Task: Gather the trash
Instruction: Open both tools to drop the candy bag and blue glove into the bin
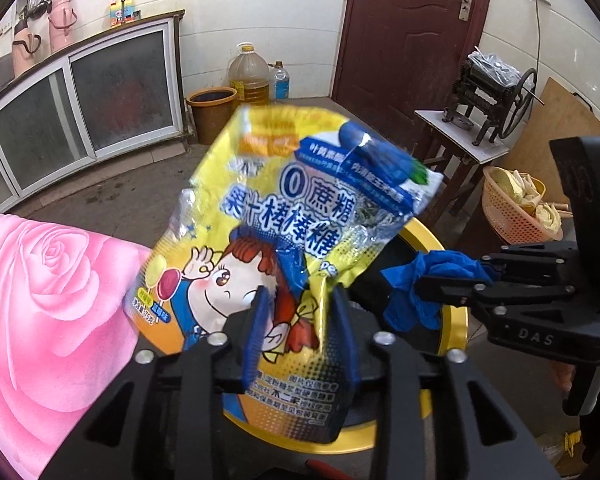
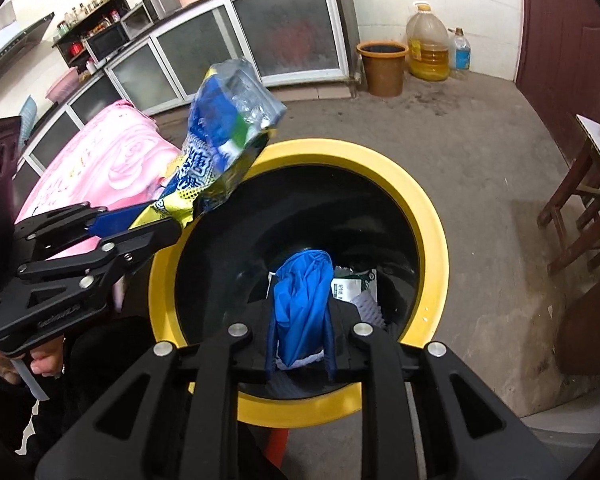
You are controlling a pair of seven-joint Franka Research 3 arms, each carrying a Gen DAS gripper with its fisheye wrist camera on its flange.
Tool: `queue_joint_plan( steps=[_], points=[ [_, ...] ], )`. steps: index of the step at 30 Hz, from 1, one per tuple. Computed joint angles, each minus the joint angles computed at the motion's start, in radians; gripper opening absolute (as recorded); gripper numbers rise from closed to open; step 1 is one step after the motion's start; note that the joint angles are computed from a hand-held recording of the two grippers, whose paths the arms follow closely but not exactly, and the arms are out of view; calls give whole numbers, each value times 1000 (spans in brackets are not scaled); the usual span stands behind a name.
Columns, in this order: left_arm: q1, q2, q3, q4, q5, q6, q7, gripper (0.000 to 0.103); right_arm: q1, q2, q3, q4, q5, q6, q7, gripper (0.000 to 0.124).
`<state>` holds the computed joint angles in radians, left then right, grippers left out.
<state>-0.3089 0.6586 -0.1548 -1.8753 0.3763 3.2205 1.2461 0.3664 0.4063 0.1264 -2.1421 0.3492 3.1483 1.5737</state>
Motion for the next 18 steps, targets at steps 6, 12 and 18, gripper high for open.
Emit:
queue_joint_plan(
  steps=[6, 12, 18],
  points=[
    [-138, -31, 161, -33, -40, 57, -93, 88, 72, -16, -85, -24, -4, 8, 64, 54],
    [-359, -79, 410, -115, -155, 137, -125, 95, -1, -54, -6, -80, 7, 66, 56, 55],
    [-424, -145, 487, -213, -273, 206, -54, 95, -21, -74, 30, -89, 19, 96, 47, 58]
  ],
)
